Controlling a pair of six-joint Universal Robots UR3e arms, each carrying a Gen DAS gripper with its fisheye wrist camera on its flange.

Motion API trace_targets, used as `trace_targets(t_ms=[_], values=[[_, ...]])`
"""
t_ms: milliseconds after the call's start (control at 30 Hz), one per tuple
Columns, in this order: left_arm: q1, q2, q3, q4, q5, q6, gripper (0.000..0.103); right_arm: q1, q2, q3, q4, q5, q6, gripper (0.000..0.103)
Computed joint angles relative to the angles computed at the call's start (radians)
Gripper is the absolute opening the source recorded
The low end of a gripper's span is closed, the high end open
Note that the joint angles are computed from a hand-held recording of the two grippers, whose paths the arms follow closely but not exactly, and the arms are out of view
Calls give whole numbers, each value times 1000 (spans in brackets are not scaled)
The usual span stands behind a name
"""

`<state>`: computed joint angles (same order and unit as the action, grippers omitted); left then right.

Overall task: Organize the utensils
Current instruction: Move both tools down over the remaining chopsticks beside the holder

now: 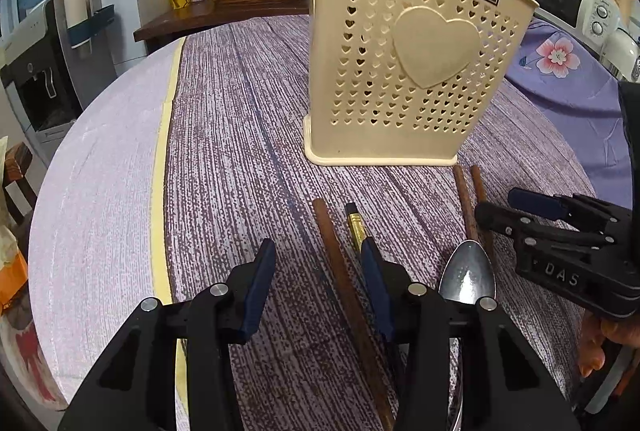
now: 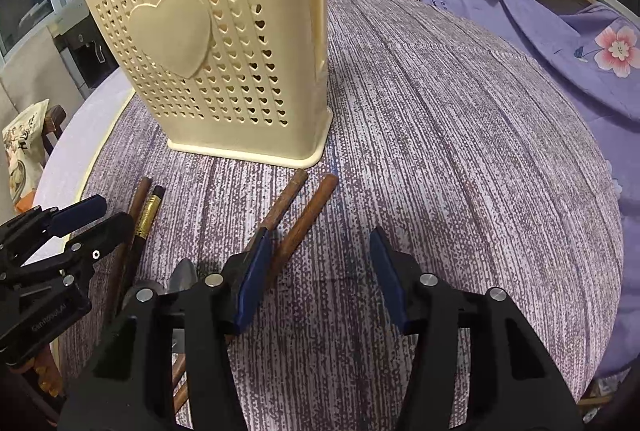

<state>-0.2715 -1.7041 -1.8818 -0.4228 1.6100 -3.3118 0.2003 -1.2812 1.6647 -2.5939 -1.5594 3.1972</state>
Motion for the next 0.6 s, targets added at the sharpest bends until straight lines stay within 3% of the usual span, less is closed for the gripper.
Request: trace_targets(t_ms=[400, 600], values=[[-40, -67, 98, -43, 48, 9, 31, 25, 67, -82, 1, -11, 54, 22], [-2, -48, 85, -52, -30, 3, 23, -26, 62, -69, -10, 72, 74, 16]])
